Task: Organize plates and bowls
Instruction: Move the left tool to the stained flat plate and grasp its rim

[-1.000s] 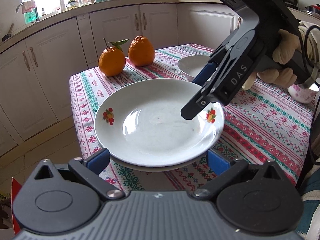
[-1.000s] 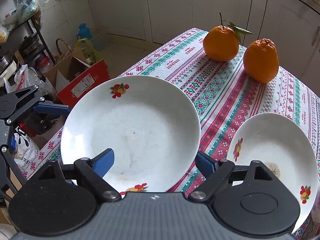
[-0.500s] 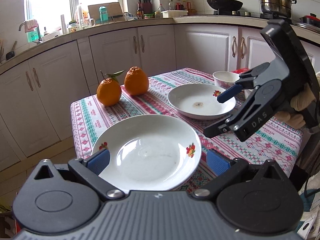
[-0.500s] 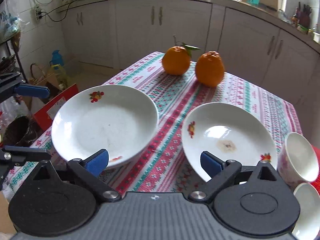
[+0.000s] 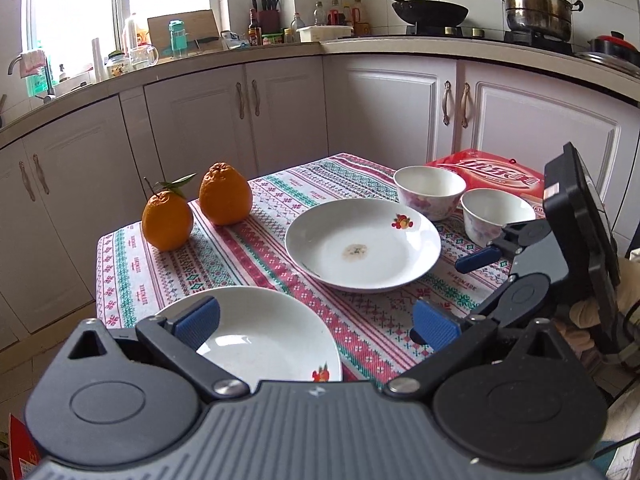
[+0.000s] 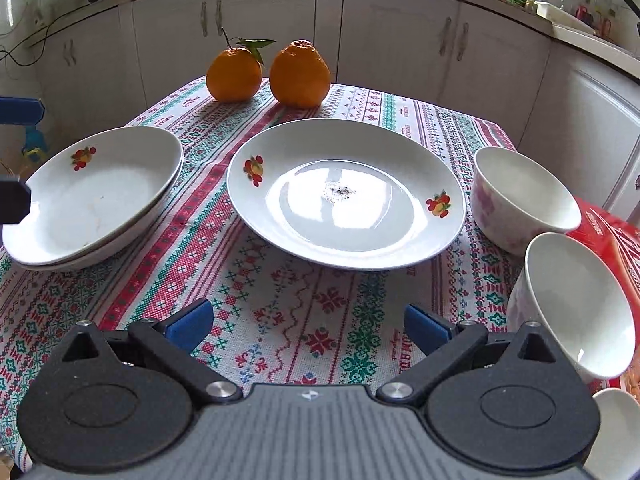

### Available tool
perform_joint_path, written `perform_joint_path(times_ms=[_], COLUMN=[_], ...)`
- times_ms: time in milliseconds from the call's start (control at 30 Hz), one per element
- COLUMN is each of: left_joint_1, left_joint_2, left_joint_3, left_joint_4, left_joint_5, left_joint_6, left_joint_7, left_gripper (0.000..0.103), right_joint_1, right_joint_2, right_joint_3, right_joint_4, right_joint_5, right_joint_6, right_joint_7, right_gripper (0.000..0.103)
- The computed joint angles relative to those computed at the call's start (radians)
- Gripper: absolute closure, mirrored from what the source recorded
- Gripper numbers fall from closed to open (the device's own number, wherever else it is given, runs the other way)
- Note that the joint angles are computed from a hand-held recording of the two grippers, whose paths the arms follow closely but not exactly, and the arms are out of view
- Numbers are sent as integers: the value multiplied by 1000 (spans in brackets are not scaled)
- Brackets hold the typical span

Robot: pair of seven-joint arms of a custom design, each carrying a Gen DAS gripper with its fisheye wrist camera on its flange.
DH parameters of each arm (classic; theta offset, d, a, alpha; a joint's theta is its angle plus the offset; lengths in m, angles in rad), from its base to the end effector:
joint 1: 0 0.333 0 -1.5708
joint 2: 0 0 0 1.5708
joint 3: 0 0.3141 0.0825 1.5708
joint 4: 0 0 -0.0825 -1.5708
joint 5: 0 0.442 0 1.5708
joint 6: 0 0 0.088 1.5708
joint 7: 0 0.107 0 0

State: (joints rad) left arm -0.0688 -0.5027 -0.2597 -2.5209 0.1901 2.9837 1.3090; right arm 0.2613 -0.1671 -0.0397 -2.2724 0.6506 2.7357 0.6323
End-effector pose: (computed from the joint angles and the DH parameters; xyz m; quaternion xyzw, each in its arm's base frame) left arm 0.4627 -0.1817 0.5313 -0.5356 0.7058 -0.3401 0.3151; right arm 0.5727 0.1045 0.4607 -0.8322 0.4193 -0.1779 0.3161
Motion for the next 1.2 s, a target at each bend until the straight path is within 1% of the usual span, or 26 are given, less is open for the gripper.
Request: perform_joint_path(times_ms=[67,133,200,300,400,500,600,767,933,1033,1100,1167,1200], left_joint_1=[4,-9,-16,-55,-82,-97,-94,-61,-41,-32,-28,-22,-18], left_joint_2=[35,74,116,189,275,363,453,598,712,759,784,810,822], left_joint_3=[1,18,31,74,105,124,124,97,73,63,58,53,50], left_joint_4=[36,71,111,179,262,352,449,617,750,814,847,884,903], left_joint_5=[5,2,-2,-39,-88,-156,-232,-311,-326,-334,-341,-356,-365], left_joint_6=[-8,-16,-24,-44,-63,-91,-136,-251,-344,-401,-425,-458,-475], left_joint_7=[9,34,56,125,212,308,401,499,545,576,589,603,609], left_gripper=[1,1,1,1,1,1,1,1,2,4,4,12,14], right_joint_1=[0,-6,-7,-13,-23,-26,-29,-40,-48,-48,-49,-52,-53], right_joint_2=[15,32,44,58,77,90,104,124,137,141,145,150,152], right_joint_3=[-1,1,-4,4,20,29,32,42,51,56,56,57,58], right_joint_4=[11,22,36,48,61,69,84,107,122,123,129,134,137], right_joint_5=[4,-2,45,72,57,62,79,65,41,42,49,57,62], right_joint_6=[-2,-8,-25,-20,6,27,28,27,29,52,49,46,43], right_joint_7=[-4,0,-28,-57,-13,-4,-23,-11,13,-7,-15,-17,-19], right_gripper=[0,0,0,0,0,0,0,0,0,0,0,0,0])
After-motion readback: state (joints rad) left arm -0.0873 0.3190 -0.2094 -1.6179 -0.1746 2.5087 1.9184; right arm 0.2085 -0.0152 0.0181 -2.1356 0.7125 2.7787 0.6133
